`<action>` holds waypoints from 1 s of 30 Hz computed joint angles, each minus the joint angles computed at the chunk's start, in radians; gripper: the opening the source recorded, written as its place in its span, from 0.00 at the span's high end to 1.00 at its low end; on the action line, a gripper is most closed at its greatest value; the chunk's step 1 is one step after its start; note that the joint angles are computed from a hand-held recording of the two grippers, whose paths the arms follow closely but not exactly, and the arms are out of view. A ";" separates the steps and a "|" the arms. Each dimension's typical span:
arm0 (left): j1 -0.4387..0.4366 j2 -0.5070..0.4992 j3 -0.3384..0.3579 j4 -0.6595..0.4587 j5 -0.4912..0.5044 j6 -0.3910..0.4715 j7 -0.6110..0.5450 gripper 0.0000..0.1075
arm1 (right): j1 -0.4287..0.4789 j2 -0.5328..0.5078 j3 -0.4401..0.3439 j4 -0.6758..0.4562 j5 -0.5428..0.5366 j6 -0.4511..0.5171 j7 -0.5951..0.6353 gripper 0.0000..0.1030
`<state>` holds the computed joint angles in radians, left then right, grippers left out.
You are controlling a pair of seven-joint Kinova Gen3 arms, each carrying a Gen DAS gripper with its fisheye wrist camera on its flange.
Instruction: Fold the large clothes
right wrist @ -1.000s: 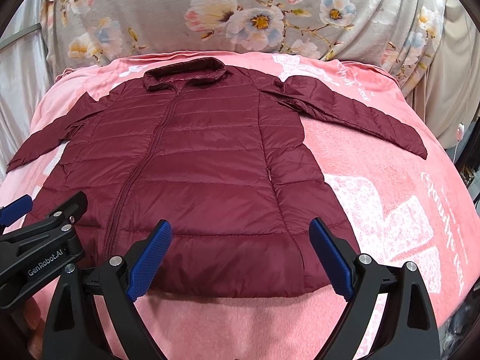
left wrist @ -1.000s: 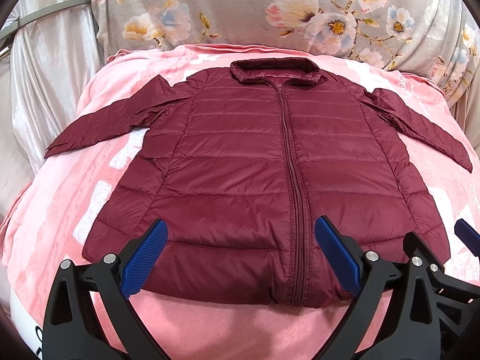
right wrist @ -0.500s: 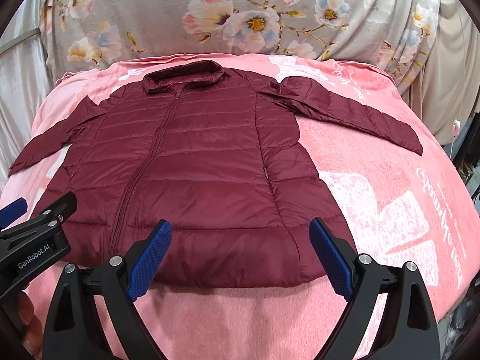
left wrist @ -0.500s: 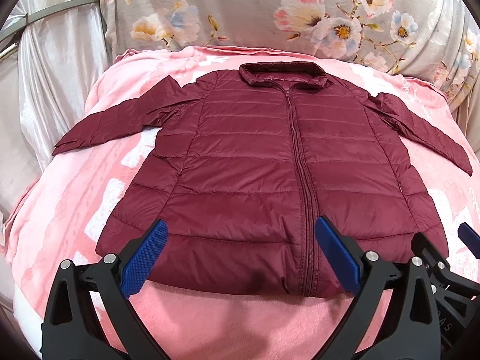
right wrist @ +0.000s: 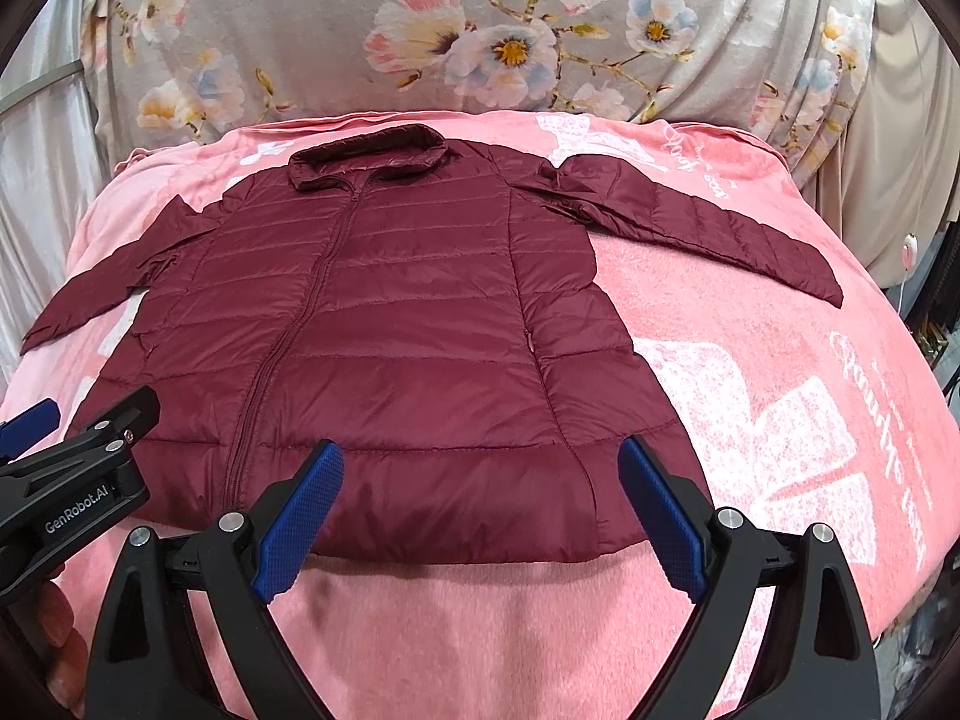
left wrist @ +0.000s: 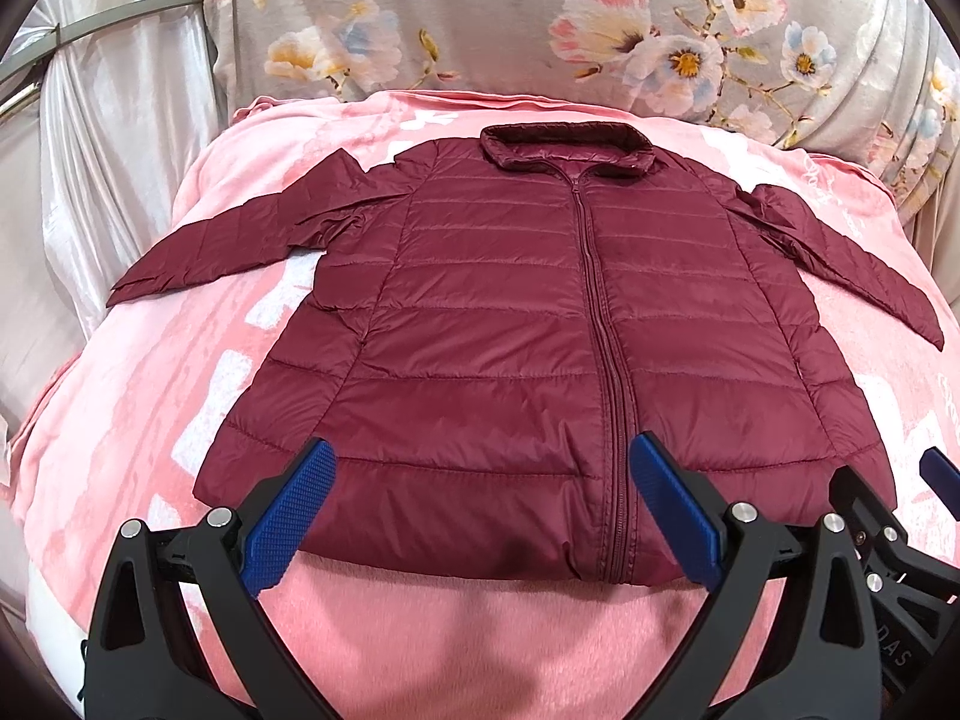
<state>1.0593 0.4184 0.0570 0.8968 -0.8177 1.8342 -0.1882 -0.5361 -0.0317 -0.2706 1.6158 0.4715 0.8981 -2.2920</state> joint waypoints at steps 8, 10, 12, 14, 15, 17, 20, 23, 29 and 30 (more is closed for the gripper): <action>0.001 -0.004 0.002 0.010 0.001 0.000 0.013 0.11 | 0.001 -0.006 -0.003 0.001 -0.006 0.002 0.003 0.12; 0.004 -0.003 0.003 0.010 0.001 0.004 0.017 0.11 | 0.002 -0.005 -0.003 -0.001 -0.007 0.003 0.006 0.12; 0.007 -0.001 0.004 0.008 0.000 0.008 0.020 0.11 | 0.001 -0.005 -0.004 -0.004 -0.009 0.006 0.008 0.12; 0.011 0.001 0.005 0.004 0.000 0.012 0.023 0.11 | 0.000 -0.004 -0.004 -0.005 -0.009 0.007 0.007 0.12; 0.013 0.003 0.005 0.002 0.000 0.014 0.023 0.11 | 0.001 -0.003 -0.003 -0.003 -0.008 0.005 0.006 0.12; 0.001 -0.009 0.004 0.020 0.001 -0.001 0.018 0.11 | 0.000 -0.004 -0.004 -0.004 -0.008 0.007 0.003 0.12; 0.003 -0.010 0.008 0.024 0.001 0.003 0.024 0.11 | 0.000 -0.002 -0.003 -0.006 -0.010 0.011 0.004 0.12; -0.002 -0.014 0.012 0.036 0.009 -0.002 0.034 0.11 | 0.004 0.009 0.004 -0.009 -0.011 0.014 0.005 0.12; -0.066 -0.045 0.024 0.090 0.049 -0.062 0.042 0.11 | 0.085 0.042 0.092 -0.041 -0.104 -0.017 0.082 0.12; -0.074 -0.051 0.026 0.100 0.051 -0.070 0.044 0.11 | 0.107 0.051 0.109 -0.052 -0.117 -0.022 0.092 0.12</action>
<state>0.9856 0.3676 0.0829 0.9971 -0.7669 1.7638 -0.1439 -0.4290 0.0188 -0.1616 1.5641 0.3542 0.8756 -2.2000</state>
